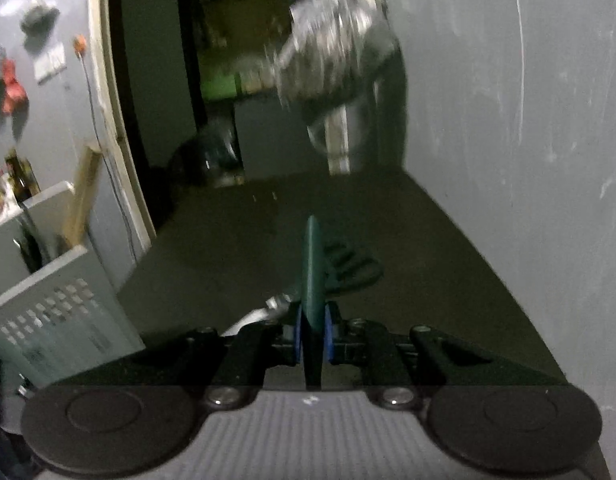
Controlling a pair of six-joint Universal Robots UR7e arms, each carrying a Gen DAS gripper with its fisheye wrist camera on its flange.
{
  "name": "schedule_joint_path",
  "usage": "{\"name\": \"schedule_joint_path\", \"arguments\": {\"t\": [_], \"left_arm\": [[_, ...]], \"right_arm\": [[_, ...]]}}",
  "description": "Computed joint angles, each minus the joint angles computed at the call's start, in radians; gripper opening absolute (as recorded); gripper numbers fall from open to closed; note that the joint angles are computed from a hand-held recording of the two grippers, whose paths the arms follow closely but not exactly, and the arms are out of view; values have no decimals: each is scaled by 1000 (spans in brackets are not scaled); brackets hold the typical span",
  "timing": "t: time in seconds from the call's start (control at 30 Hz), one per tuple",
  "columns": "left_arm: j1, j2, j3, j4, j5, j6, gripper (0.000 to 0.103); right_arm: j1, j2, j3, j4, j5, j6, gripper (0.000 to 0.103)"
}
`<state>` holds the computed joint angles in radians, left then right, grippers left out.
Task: Organize utensils
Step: 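Carry the green-handled knife over the white caddy and drop it in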
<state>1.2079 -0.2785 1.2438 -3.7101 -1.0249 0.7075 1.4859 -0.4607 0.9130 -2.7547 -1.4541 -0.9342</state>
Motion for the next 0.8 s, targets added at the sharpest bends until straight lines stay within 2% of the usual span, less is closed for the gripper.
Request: {"name": "schedule_joint_path", "arguments": {"t": [0.37,0.5,0.8], "left_arm": [[0,0,1,0,0,-1,82],[0,0,1,-1,0,0,82],[-2,2,0,-2,4,-3,82]], "right_arm": [[-1,-81,241,-296,288,-91,12],[13,-113,282,-314,384,-121,12],[26,-138,302,-241,612,-118,12]]}}
